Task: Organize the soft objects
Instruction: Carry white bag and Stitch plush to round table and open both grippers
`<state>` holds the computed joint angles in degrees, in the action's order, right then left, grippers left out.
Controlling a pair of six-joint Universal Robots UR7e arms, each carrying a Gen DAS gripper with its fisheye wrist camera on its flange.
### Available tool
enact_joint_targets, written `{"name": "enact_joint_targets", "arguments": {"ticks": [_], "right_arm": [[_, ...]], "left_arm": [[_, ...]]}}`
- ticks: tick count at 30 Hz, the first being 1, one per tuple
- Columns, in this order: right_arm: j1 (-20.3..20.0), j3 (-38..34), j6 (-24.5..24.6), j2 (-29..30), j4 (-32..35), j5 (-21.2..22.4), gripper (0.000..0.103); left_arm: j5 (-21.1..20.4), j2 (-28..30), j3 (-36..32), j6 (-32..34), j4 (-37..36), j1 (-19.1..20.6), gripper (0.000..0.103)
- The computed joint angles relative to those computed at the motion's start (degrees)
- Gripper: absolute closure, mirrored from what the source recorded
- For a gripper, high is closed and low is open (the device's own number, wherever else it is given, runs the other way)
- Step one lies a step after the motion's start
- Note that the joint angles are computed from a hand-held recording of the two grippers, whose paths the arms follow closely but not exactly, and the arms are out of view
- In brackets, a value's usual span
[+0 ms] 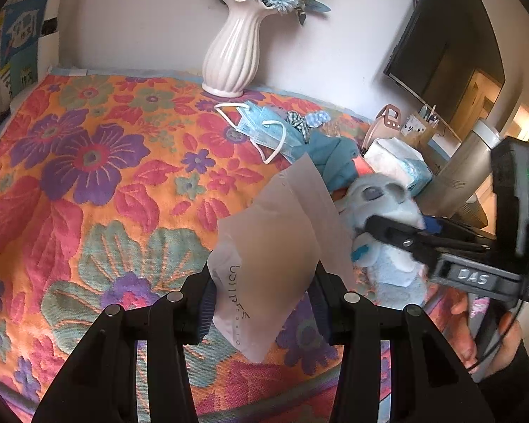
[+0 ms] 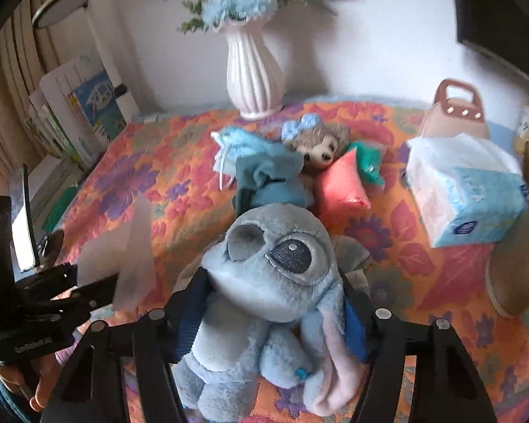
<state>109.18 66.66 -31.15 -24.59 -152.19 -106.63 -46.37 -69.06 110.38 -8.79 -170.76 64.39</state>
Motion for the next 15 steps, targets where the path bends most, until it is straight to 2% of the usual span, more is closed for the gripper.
{"name": "enact_joint_targets", "arguments": {"ticks": [4, 9, 12, 15], "right_arm": [[-0.3, 3.4, 1.5, -3.3, -3.8, 2.3, 0.039], [-0.1, 6.2, 2.2, -6.6, -5.5, 1.3, 0.039], [-0.5, 7.5, 3.2, -9.0, -3.8, 0.4, 0.039], [-2.2, 8.9, 6.1, -12.7, 1.0, 2.8, 0.039]], "left_arm": [[0.5, 0.3, -0.2, 0.7, -1.0, -0.8, 0.060], [0.3, 1.4, -1.7, 4.3, -2.3, -3.1, 0.060], [-0.3, 2.5, -2.9, 5.2, -1.3, -4.3, 0.060], [-2.6, 4.3, -4.6, 5.6, 0.2, -5.1, 0.060]]}}
